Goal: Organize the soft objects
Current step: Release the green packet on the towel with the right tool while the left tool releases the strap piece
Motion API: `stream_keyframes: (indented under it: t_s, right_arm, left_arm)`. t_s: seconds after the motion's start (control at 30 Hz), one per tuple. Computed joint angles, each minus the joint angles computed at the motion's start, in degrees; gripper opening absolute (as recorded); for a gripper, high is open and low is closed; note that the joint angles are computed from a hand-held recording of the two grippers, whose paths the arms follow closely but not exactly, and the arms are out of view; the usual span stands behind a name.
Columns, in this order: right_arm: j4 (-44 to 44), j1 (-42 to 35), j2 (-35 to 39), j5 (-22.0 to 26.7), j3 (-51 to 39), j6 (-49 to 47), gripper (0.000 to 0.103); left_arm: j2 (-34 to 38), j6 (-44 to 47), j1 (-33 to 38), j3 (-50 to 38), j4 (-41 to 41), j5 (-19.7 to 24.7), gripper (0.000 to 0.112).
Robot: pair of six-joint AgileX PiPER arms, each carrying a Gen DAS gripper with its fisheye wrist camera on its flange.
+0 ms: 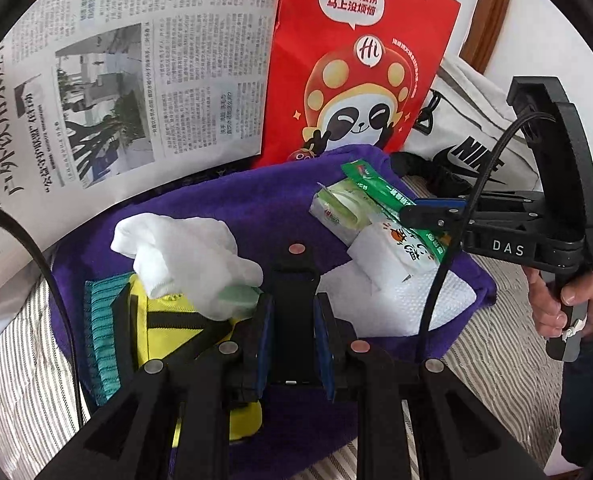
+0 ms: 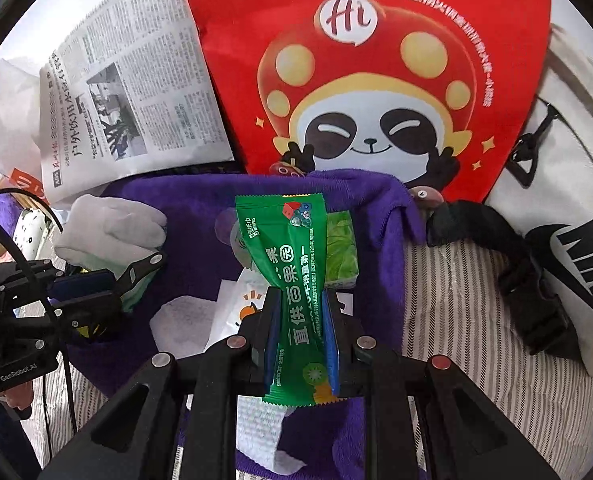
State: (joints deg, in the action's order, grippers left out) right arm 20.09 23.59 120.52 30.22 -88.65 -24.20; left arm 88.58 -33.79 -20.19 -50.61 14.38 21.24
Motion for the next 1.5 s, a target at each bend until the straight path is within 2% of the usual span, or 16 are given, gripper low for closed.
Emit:
stream_keyframes:
  t_s: [0.47,0.83,1.03,1.17,1.23,1.27,1.3,1.4,1.5]
  right_arm:
    - [-4.84,1.57,4.01,4.4,-6.81,2.25,0.029]
    - [-2.36,1.03,2.13,2.49,-3.54,-0.97,0.039]
    - [-0.36,0.26,0.51,2.78,-1.27,-4.03,0.059]
    - [-1.19,-0.02,-2.94,1.85,2.89,-4.17,0.061]
    - [0.43,-0.34,-5.8,0.34,6.13,-5.69,0.069]
    - [0.66,-0.41,-6.99,-0.3,7.37,-5.75,0.071]
    - [0.22,-0.38,-8.71,-1.36,9.24,-4.89,0.075]
    - [0.58,-0.58,-12.96,-2.56,13.31,-3.97,0.075]
    - [3.02,-1.25,-16.59,-2.04,16.28,-5.05,0.081]
  left_arm:
    - [6.86,-2.69,-1.95,-3.19,4.58,1.64,0.02]
    - [7.8,-2.31,-1.83,-3.52,3.16,2.4,0.02]
    - [6.9,-3.2,-3.1,-2.28,1.67,2.69,0.034]
    - [6.12,-3.61,-4.76,-2.32,0.72,5.1,0.045]
    - [5.25,-5.01,-5.83,-2.22,1.47,6.67,0.051]
    - [4.66,-7.06,-6.73,-2.26,2.83,8.07,0.059]
    - [4.15,-9.68,-7.58,-2.33,4.77,9.4,0.062]
    - [0.49,-13.68,-9.26,-0.5,6.4,10.95,0.066]
    - [-2.77,-18.42,-11.29,1.11,9.24,13.23,0.078]
